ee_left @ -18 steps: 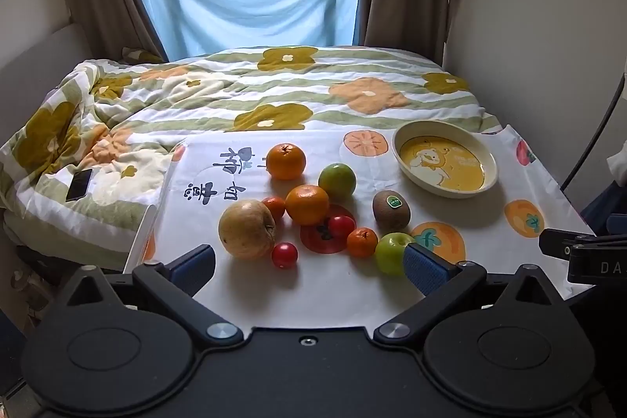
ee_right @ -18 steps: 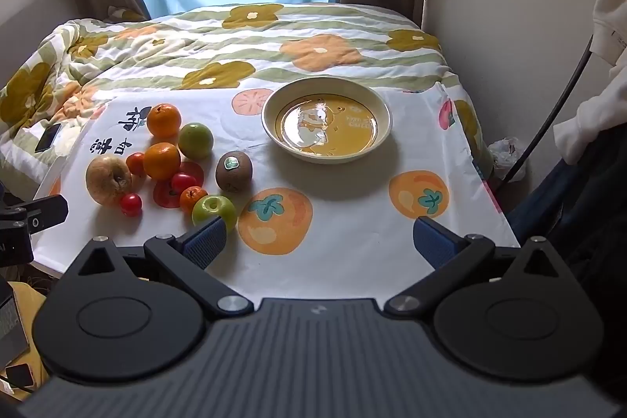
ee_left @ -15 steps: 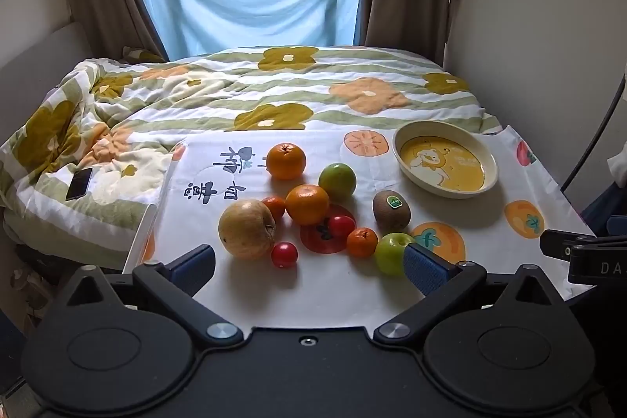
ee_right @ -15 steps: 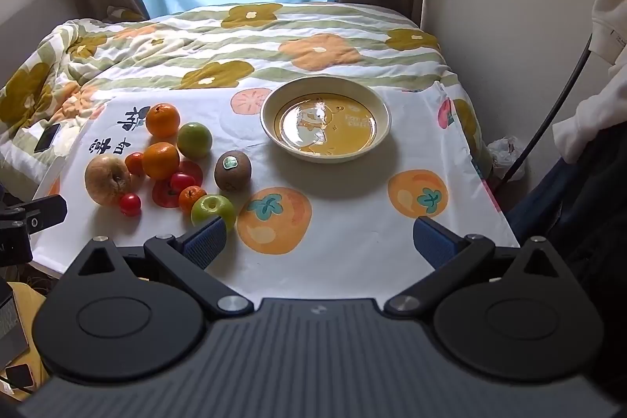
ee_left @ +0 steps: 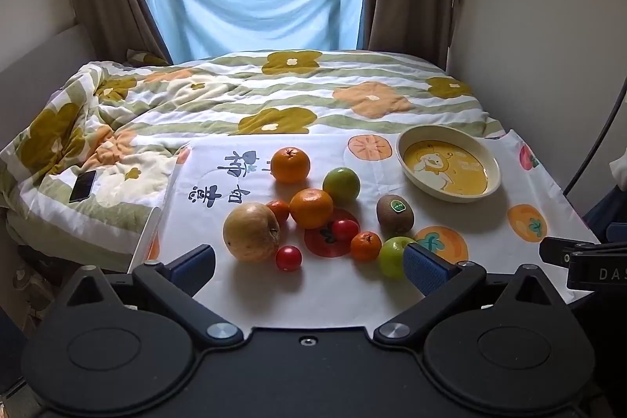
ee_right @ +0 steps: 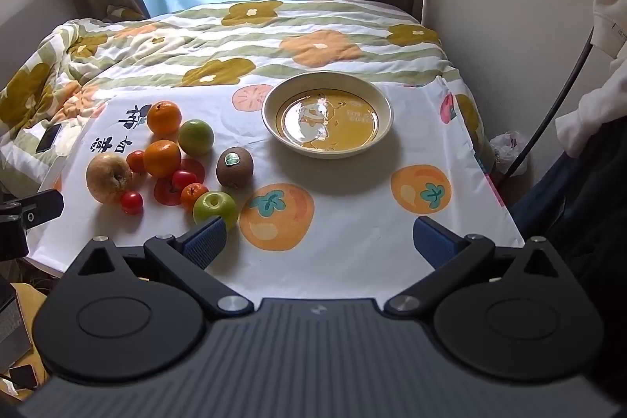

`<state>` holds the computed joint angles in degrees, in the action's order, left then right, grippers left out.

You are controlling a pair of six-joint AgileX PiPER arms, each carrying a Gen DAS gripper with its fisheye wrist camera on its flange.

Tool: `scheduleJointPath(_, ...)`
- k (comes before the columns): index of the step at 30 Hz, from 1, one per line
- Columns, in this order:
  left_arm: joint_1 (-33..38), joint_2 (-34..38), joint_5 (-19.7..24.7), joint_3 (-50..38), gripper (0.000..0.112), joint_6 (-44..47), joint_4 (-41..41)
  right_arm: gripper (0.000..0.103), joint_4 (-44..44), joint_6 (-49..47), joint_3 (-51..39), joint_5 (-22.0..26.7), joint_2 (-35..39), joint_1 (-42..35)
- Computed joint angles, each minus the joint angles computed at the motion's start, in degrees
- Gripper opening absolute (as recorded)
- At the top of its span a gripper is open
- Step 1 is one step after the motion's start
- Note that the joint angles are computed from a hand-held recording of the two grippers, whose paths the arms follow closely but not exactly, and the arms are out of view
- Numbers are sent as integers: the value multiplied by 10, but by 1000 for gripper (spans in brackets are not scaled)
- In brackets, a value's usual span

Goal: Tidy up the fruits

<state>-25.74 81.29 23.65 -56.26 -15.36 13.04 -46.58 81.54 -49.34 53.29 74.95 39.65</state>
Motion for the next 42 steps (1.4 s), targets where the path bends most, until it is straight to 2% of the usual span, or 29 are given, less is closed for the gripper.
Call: scheduleJointPath(42, 1, 2, 3, -8, 103, 1, 5, 103, 13, -3, -17, 7, 8, 6)
